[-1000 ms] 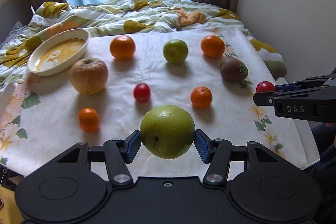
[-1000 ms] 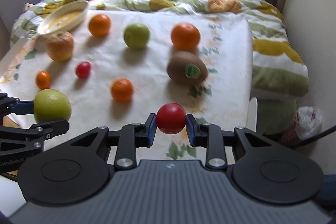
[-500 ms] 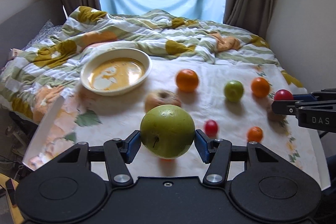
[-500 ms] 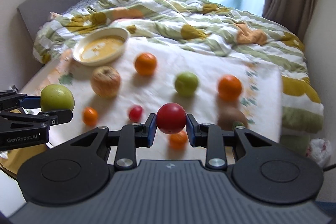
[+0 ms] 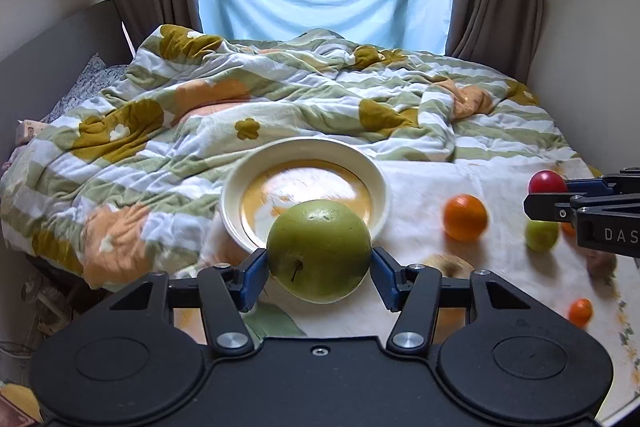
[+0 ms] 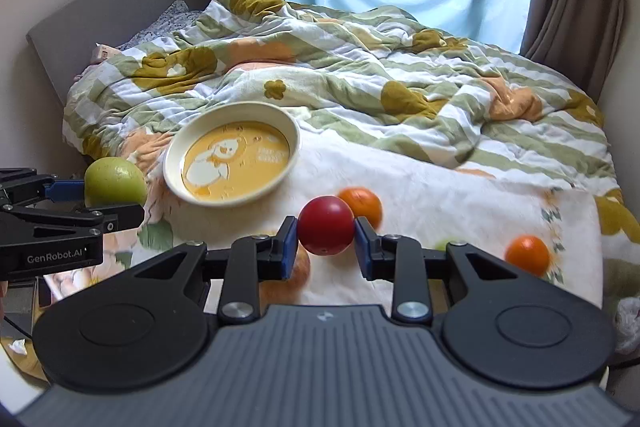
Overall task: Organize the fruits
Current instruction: 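Carry the green apple and red tomato to the white bowl and release both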
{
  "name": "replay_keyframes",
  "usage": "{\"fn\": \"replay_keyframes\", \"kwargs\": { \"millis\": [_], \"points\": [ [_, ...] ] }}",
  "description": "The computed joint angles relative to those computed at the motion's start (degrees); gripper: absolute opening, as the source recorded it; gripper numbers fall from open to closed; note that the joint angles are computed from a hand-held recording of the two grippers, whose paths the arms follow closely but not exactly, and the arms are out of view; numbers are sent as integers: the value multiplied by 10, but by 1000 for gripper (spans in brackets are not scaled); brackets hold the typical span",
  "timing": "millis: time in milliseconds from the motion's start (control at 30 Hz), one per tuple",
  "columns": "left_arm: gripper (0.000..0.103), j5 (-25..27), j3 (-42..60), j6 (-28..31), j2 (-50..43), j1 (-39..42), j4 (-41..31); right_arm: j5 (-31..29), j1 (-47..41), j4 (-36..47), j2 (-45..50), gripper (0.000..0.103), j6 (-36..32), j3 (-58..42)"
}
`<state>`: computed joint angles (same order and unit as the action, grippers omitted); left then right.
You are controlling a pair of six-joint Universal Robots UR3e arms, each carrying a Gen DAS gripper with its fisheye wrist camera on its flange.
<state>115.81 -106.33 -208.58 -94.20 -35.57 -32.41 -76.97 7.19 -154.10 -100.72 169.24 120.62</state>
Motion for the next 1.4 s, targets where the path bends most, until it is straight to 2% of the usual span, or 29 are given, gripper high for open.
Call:
{"fn": "replay_keyframes", "kwargs": {
  "millis": [167,500,700,833,967,1133,1167,1200,1233,1300,1400],
  "points": [
    [60,-87,-16,93,-12,110,53,-60,75,-25,162,45,52,-144],
    [60,-202,77,211,-152,227,81,-95,132,52,401,45,101,-438],
    [60,-229,156,251,-238,252,55,-102,142,124,518,45,116,-597],
    [60,-235,196,273,-278,258,46,-108,145,157,570,45,127,-668],
    [60,-229,218,298,-304,256,53,-117,145,173,591,45,137,-697],
    [61,-219,230,306,-323,251,77,-118,139,163,588,45,143,-685],
    [72,-213,228,301,-323,249,84,-117,137,160,587,45,143,-682],
    [91,-208,225,297,-321,248,89,-116,136,159,586,45,143,-681],
    [98,-202,218,295,-315,246,97,-115,136,159,585,45,142,-680],
    [100,-198,198,292,-300,245,118,-114,135,158,583,45,141,-677],
    [100,-189,183,282,-279,242,104,-104,130,154,576,45,130,-669]
  ]
}}
